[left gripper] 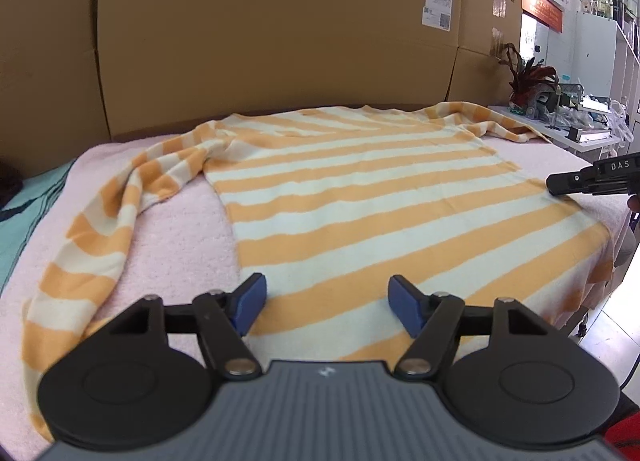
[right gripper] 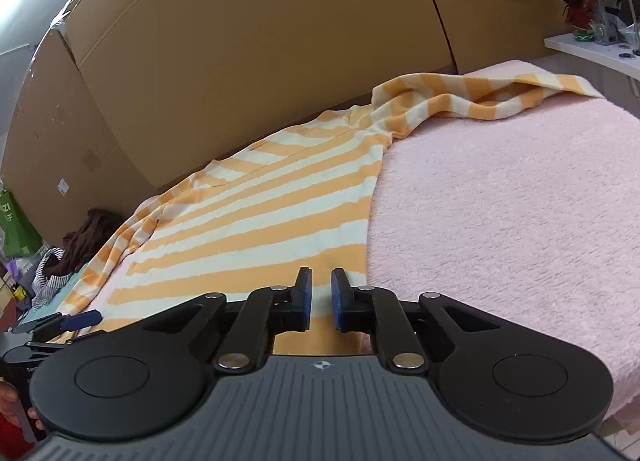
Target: Fold clothes
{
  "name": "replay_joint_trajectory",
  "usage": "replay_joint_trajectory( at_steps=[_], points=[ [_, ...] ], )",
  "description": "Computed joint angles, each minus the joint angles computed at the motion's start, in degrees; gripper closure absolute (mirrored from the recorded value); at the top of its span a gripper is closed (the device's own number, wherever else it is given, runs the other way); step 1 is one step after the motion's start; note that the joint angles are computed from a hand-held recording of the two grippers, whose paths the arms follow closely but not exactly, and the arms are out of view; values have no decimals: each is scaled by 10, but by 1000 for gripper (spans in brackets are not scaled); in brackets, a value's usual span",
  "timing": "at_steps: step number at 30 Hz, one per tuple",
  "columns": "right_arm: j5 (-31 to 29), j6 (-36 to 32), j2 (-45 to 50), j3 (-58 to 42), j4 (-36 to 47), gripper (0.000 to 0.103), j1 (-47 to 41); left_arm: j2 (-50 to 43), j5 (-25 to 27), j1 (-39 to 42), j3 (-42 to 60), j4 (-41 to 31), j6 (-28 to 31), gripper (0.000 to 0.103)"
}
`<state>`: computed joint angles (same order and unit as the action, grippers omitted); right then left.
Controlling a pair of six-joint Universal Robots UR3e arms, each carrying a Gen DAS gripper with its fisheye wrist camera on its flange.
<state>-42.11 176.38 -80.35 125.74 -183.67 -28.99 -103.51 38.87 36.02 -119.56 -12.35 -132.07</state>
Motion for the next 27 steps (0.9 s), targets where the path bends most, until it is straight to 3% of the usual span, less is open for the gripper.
replay_joint_trajectory(
  at_steps=[1, 4, 7, 8, 10, 12, 13, 16, 19, 22, 23, 24, 27],
  points=[
    [-1, 0, -4, -1, 3, 82, -4, -7, -7, -9, 12, 15, -16, 33],
    [-6, 24, 40, -57, -12, 81, 39, -48, -4, -56, 70, 38, -60, 24],
    [-53, 40, 86, -127, 14, 72, 88, -92, 72, -109, 119, 47, -70, 28],
    [-58, 39, 90, -127, 13, 77, 85, -103, 92, -118, 127, 47, -68, 24],
    [-60, 37, 93, -123, 7, 78, 75, -99, 84, -108, 144, 6, -69, 23],
    [-86, 39, 88, -132, 14, 80, 74, -98, 80, -106, 165, -24, -79, 32],
    [-101, 41, 88, -141, 17, 76, 77, -103, 76, -111, 179, -19, -95, 32],
    [-87, 56, 131, -219, 27, 76, 96, -143, 81, -149, 261, -2, -174, 21],
    [-109, 72, 206, -354, 85, 75, 139, -227, 151, -210, 391, 15, -269, 15],
    [-203, 65, 280, -483, 159, 76, 175, -311, 274, -265, 533, -33, -328, 21],
    [-226, 73, 287, -493, 154, 84, 176, -339, 307, -276, 575, -42, -347, 20],
    [-249, 82, 295, -504, 150, 84, 178, -362, 333, -284, 610, -54, -365, 19],
    [-311, 102, 313, -532, 136, 77, 186, -414, 358, -291, 696, -106, -399, 16]
  ],
)
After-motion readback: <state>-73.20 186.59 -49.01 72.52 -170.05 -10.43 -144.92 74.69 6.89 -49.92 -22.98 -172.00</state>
